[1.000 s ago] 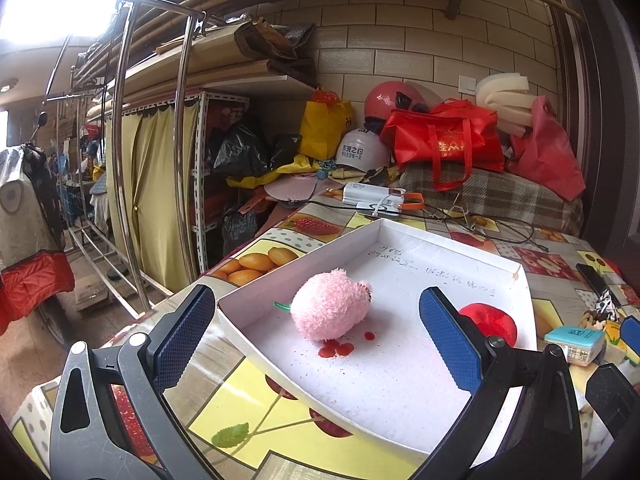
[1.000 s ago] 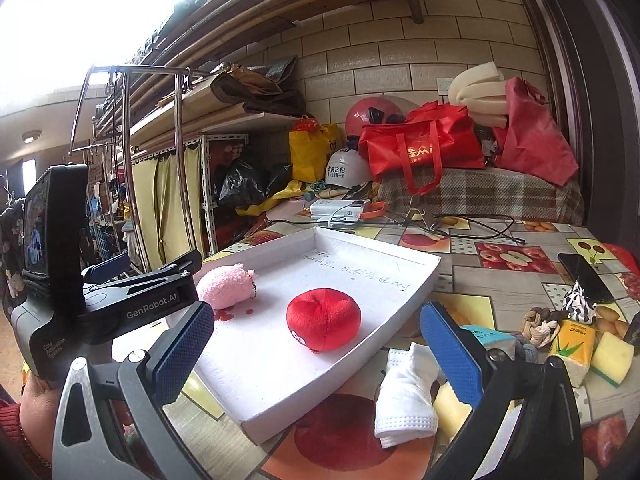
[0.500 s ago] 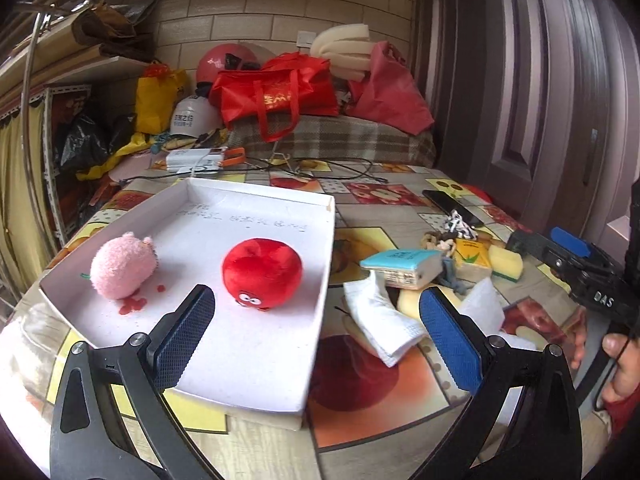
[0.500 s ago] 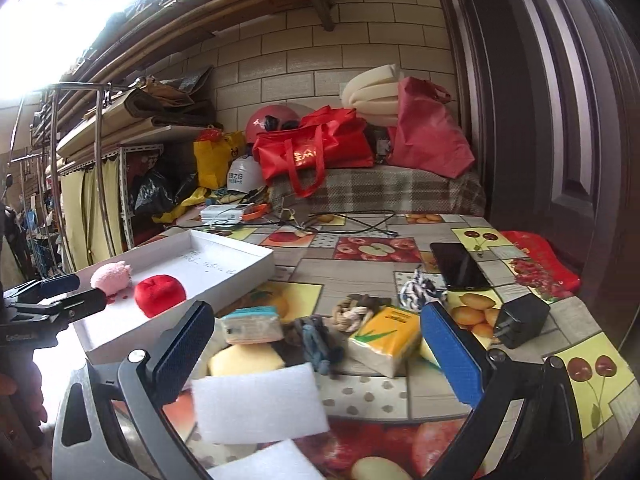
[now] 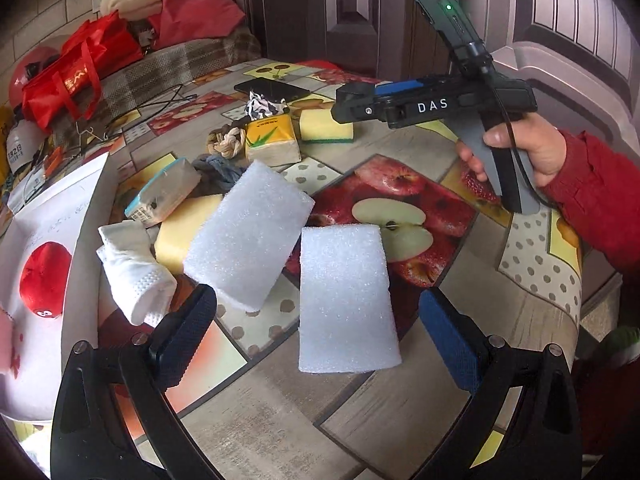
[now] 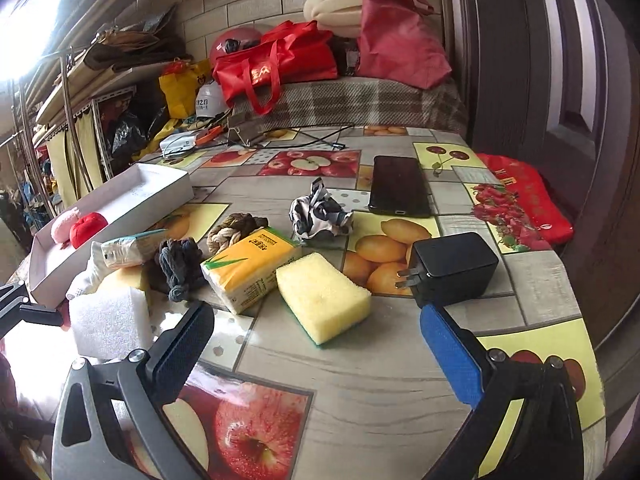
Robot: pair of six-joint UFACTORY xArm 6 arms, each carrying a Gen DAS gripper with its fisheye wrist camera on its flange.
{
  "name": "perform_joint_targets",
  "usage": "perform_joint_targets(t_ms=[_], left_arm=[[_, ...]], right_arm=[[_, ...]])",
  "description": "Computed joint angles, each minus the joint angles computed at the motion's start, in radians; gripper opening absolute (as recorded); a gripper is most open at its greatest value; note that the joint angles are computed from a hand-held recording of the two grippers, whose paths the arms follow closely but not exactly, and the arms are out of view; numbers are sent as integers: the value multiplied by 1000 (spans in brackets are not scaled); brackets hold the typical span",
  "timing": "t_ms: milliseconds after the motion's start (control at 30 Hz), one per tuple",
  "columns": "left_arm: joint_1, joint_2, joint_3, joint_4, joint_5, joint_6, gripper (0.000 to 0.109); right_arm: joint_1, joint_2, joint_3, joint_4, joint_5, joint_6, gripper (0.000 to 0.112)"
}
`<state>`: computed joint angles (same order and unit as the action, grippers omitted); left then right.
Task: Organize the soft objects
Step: 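Grasp a white foam block with the left tool while the right tool grasps the yellow sponge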
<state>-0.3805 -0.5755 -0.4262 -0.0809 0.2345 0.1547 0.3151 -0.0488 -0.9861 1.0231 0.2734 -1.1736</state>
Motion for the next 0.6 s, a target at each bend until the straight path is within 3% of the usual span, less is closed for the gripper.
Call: perform_joint_targets(t_ms=[133, 367, 467, 500, 533, 600], left_arm=[[-23, 31, -21, 2, 24, 4, 100], [-35, 101, -73, 44, 96, -32, 88], [-30, 112, -78, -12, 79, -13, 65], [-31, 111, -76, -37, 68, 5, 49], [-32, 110, -74, -57, 64, 22, 49], [-30, 104, -69, -76, 47, 41, 49]], right_arm=[[11, 59, -58, -73, 8, 5, 101], [-23, 165, -171, -390, 166, 279, 79], [-28, 175, -179, -449, 180, 345, 62], [-26, 168, -170, -442, 170, 334, 50], [-23, 163, -165, -430, 169, 315, 43], [-13, 142, -133, -429, 112, 309, 43]])
